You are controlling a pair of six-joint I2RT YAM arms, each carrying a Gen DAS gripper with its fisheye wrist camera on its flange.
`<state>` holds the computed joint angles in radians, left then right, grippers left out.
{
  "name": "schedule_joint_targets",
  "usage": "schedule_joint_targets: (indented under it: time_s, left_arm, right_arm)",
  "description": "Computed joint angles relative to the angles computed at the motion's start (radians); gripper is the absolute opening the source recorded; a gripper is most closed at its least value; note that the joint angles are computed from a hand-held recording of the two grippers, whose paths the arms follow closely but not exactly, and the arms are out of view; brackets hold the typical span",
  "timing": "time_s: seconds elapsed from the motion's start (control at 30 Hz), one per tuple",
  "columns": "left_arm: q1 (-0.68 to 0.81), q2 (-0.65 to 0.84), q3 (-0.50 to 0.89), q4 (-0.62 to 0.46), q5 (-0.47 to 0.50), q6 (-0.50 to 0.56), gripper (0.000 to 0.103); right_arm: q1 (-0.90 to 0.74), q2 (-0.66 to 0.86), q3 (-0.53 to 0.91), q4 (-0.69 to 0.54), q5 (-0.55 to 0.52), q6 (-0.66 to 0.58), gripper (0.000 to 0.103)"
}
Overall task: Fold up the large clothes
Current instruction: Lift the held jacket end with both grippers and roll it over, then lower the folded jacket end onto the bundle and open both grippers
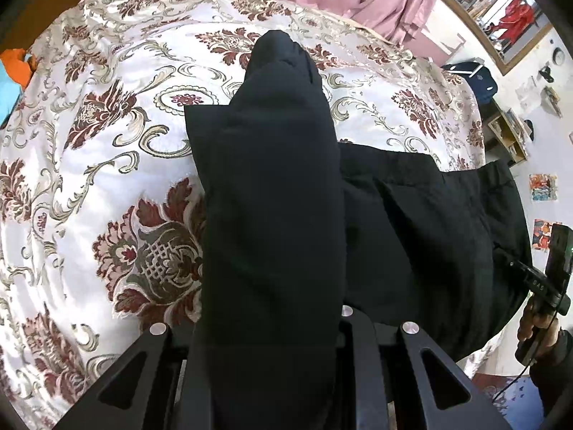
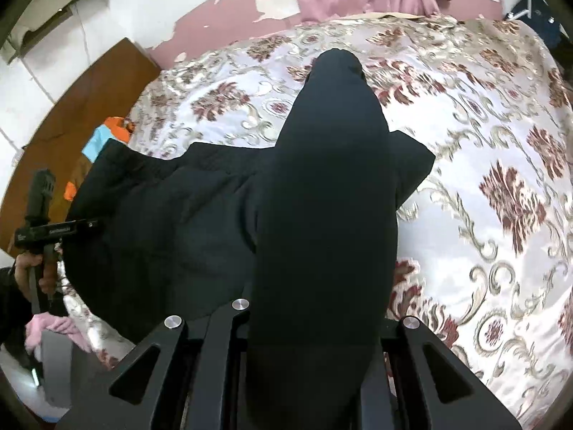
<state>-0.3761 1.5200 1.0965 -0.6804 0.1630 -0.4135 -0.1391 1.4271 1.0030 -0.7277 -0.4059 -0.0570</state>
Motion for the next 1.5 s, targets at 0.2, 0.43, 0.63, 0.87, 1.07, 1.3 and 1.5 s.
schedule_joint_targets:
  time_s: [0.2, 0.43, 0.63, 0.87, 1.07, 1.3, 1.5]
  left_arm:
    - [0.022, -0.033, -0.110, 0.122, 0.005, 0.003, 0.021]
    - [-0.036, -0.048, -0.162, 0.175, -0.150, -0.027, 0.042]
    - [-0.090, -0.052, -0.173, 0.191, -0.302, -0.065, 0.060]
    - [-0.208, -0.155, -0.261, 0.255, -0.621, -0.164, 0.074]
    - [-0.381, -0.250, -0.289, 0.256, -0.882, -0.218, 0.092]
    - [-0.562, -0.318, -0.218, 0.144, -0.972, -0.316, 0.103]
    - [-0.762, -0.306, -0.162, -0.021, -1.046, -0.492, 0.103]
  right_arm:
    - [-0.039, -0.053, -0.121, 0.107, -0.002, -0.004, 0.015]
    - [-0.052, -0.002, -0.165, 0.195, 0.012, 0.004, 0.038]
    - [-0.080, 0.051, -0.183, 0.260, -0.006, 0.006, 0.058]
    - [-0.003, -0.071, -0.273, 0.414, 0.222, 0.037, 0.081]
    - [0.030, -0.261, -0.366, 0.491, 0.265, 0.082, 0.094]
    - [0.038, -0.547, -0.445, 0.422, 0.257, 0.142, 0.102]
    - [0.128, -0.842, -0.468, 0.255, 0.357, 0.185, 0.102]
